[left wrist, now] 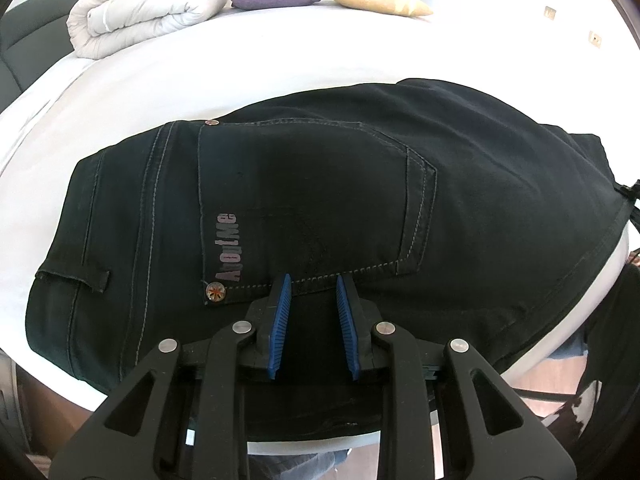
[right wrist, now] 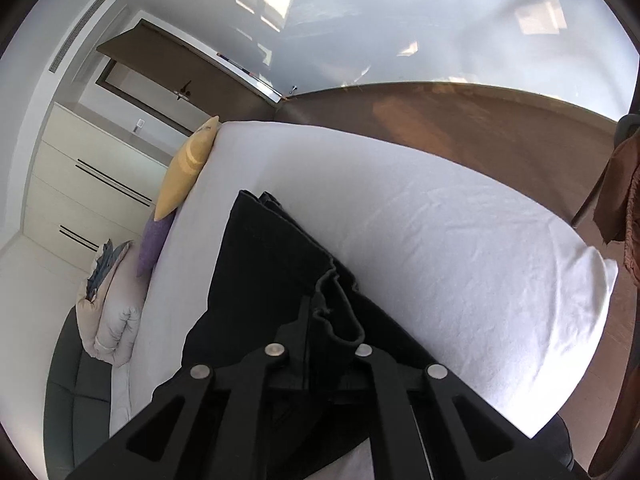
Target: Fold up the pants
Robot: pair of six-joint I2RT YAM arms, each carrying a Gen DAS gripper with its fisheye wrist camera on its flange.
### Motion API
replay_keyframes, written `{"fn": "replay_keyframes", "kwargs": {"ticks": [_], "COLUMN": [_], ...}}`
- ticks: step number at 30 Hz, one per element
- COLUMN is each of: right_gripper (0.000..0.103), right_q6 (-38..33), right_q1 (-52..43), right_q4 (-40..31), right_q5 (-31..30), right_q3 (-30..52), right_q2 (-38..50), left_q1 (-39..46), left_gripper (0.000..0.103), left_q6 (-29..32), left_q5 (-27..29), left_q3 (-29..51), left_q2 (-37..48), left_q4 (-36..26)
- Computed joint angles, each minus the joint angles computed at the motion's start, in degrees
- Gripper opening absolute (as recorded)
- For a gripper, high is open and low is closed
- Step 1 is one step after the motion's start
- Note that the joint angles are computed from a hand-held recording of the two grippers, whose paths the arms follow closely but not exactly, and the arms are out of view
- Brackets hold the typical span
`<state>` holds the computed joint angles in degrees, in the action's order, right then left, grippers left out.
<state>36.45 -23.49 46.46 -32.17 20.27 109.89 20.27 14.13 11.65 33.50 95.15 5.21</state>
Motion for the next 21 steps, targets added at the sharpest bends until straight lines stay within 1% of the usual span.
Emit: {"fn": "replay_keyframes", "kwargs": {"ticks": [4,9,11,13,14,15,16,17,18,19,20,21], "right_gripper": [0.002,0.002,0.002,0.002,0.003,0.003,0.004,0.005,0.007,0.028,0.065,0.074], "right_q6": [-0.95,-1.19,-1.02,-0.11,0.75,1.53,1.13,-0.09,-1.19,-2.59,-3.35,-2.39], "right_q1": [-0.15,-0.38,-0.53,-1.78,-3.43,-5.46,-6.94,-8.48,-8.99,-8.97,-8.81,-9.33], "right_q4": [-1.37,-1.11,0.95,5.71,7.69,7.94,6.54,4.15,1.51,-3.37,-8.75,-10.43], "right_q5": [0.62,0.84,0.56,-2.01,-5.11,-8.5,-10.19,-10.01,-7.82,-2.81,3.67,7.43], "right_q3": [-0.98,-1.84,-2.23,-2.68,-2.67,-2.43,-2.17,-2.93,-3.91,-5.18,-6.57,-8.65], "right_q2": [-2.23,-2.74,-1.6,1.62,3.32,4.27,4.12,1.86,-1.32,-6.88,-13.55,-19.14], "left_q1": [0.01,0.63,0.71,1.09,1.17,0.76,0.81,0.81,0.95,1.02,1.3,1.43], "left_gripper": [0.023,0.024,0.024,0.024,0.024,0.024,0.024,0.024,0.024,0.024,0.024,0.024], "left_q6": [-0.43,0.09,0.74,1.09,1.06,0.63,0.63,0.47,0.26,0.1,0.16,0.26], "left_q5": [0.25,0.8,0.68,0.93,1.02,0.76,0.79,0.85,1.08,1.25,1.51,1.58], "left_q3": [-0.82,-1.95,-2.37,-3.06,-3.4,-3.67,-3.95,-4.26,-4.56,-5.17,-5.54,-5.78], "left_q2": [-1.02,-1.98,-2.13,-2.4,-2.62,-2.77,-2.94,-3.18,-3.45,-3.99,-4.43,-4.9], "left_q4": [0.0,0.58,1.12,1.94,2.26,2.64,2.86,2.98,3.04,3.16,3.11,2.89]}}
